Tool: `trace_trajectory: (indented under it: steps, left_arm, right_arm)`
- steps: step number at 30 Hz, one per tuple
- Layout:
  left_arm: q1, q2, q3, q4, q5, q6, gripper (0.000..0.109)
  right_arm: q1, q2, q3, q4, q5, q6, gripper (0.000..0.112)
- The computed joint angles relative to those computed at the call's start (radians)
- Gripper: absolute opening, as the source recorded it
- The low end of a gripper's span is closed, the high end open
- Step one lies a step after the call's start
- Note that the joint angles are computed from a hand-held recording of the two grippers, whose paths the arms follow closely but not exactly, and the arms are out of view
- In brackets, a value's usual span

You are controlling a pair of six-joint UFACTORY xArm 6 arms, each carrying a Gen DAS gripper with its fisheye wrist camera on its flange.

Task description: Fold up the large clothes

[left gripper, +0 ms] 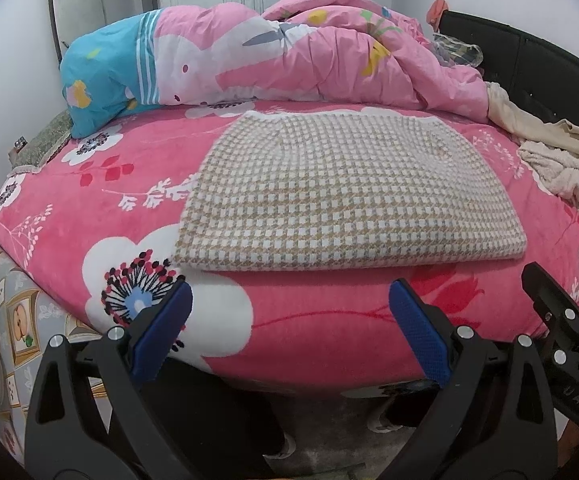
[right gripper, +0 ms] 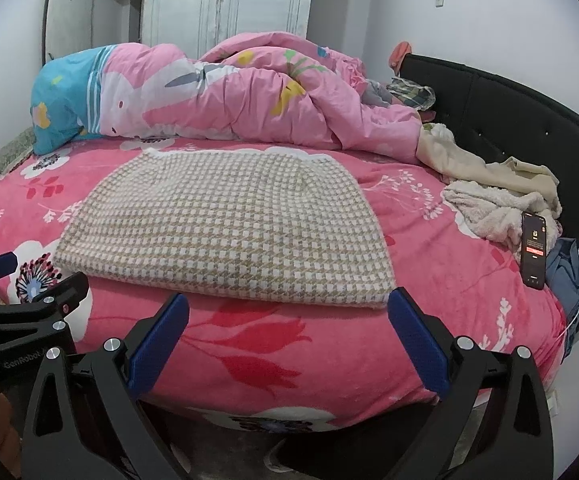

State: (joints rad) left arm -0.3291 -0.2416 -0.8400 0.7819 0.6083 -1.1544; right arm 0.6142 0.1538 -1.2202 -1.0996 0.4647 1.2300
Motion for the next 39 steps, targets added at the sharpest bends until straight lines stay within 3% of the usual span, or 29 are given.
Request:
trace_trajectory:
  steps: [39]
  left_arm:
    - [0.023,0.000,0.009,-0.008,-0.018,0.025,0.095]
  right_arm:
    - [0.001,0.013,-0.019,0.002,-0.002,-0.048,0.097]
